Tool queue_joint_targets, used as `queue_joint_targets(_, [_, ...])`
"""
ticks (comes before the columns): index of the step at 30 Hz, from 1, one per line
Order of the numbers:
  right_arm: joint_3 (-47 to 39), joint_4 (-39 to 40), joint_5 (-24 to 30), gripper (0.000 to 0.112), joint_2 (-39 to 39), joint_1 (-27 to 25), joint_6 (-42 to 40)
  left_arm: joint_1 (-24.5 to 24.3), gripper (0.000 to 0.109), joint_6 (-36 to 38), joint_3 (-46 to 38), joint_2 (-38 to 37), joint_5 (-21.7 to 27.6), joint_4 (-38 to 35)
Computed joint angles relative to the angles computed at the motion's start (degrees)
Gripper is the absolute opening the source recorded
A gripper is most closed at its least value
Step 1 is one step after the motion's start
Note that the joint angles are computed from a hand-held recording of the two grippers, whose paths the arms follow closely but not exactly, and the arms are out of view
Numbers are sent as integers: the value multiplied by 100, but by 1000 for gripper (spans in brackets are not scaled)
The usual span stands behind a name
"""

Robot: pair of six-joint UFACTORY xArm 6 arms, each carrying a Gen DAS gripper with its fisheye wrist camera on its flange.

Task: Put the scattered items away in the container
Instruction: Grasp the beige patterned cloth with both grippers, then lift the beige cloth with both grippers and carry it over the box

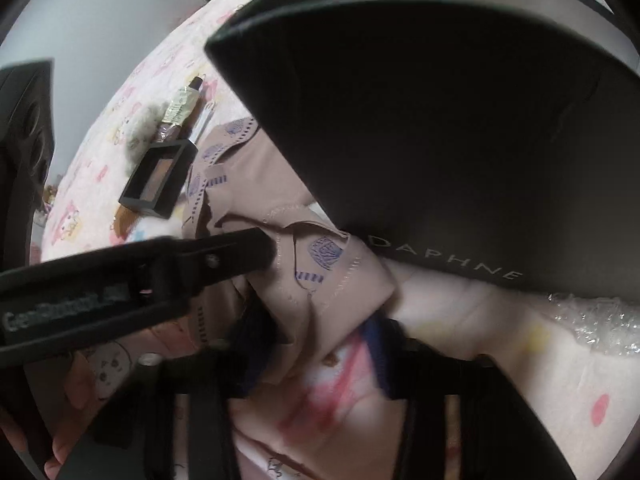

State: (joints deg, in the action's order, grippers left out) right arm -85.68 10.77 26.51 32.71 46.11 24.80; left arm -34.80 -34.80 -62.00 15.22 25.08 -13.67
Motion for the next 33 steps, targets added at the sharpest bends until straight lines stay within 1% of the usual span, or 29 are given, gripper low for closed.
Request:
queue_joint_targets(1, [171,24,-140,16,-114,0,8,-62,30,195,51,-44,-87,-96])
queue_joint_targets(2, [387,141,-313,12,-263,1,-48,-144,21,454,131,-112,-198,-259])
queue_joint_targets(3, [656,345,-535,6,-452,4,-163,-236,15,813,211,-176,-309,-556])
queue_joint_targets(5, [1194,824,-973,6,-844,32,-444,-437,13,1762,317,-274,-501,-1422])
queue_joint_targets(6, [1444,788,-1120,6,-1037,36,-359,-520,13,2141,311,-302,-496,-1705])
queue_joint_targets(7, [1697,513,-1234,6,-1238,24,-86,-582,13,2310,304,-340,-472,-1748])
queue_joint_targets(9, [2189,-88,-1425,6,-1640,-14,498,-669,13,2068,415,-534,-574,-1365])
queue_joint_targets(10, [2403,-332,-1493,6,-1821,-42,761,-678,14,1875,497,-640,-646,-1182])
queue_joint_targets(11, [2634,-625,-1542,6,-2030,-82,1078,-668,22,1658,579,-734,-688,-980])
queue_joint_targets(13, [2998,-951,-1583,5,-2372,-148,1413,-636,30,1343,733,-876,-724,-702])
queue_joint_targets(14, [3183,-1222,-1541,5,-2558,-200,1682,-612,39,1151,774,-893,-683,-540])
queue_joint_targets(15, [3297,-1532,-1437,5,-2693,-261,1981,-559,40,989,773,-868,-591,-420])
queue_joint_targets(16, [3378,-1863,-1292,6,-2803,-327,2312,-473,40,998,694,-784,-487,-475])
queue_joint_targets(18, [3561,-2481,-1139,6,-2988,-461,3024,-406,41,1265,622,-676,-407,-984])
queue_joint_targets(20, [3532,-2527,-896,7,-3050,-614,3142,-411,43,1483,629,-686,-422,-1308])
queue_joint_targets(21, [3555,-2609,-809,7,-3095,-648,3253,-436,48,1578,621,-695,-448,-1376])
queue_joint_targets(22, [3607,-2576,-802,7,-3142,-685,3202,-475,52,1793,600,-693,-458,-1541])
queue_joint_targets(23, [3681,-2361,-832,8,-3196,-723,2941,-522,58,2156,558,-672,-430,-1843])
queue_joint_targets(26, [3668,-1692,-916,14,-3172,-677,2256,-602,59,3430,337,-490,-84,-3140])
queue_joint_targets(27, [3642,-1505,-982,19,-3119,-652,2100,-600,59,3592,259,-406,68,-3347])
queue_joint_targets(28, [3614,-1306,-1027,25,-3061,-619,1943,-601,58,3568,195,-321,164,-3314])
queue_joint_targets(29, [3619,-1028,-1081,27,-3031,-583,1704,-620,56,3381,133,-237,230,-3078])
queue_joint_targets(30, [3597,-636,-1161,28,-2951,-539,1336,-646,51,3200,77,-161,282,-2818])
queue_joint_targets(32, [3385,338,-1179,28,-2636,-473,429,-731,40,2883,36,-91,284,-2345])
queue_joint_targets(33, [3304,627,-1098,23,-2524,-454,205,-783,34,2668,76,-120,196,-2030])
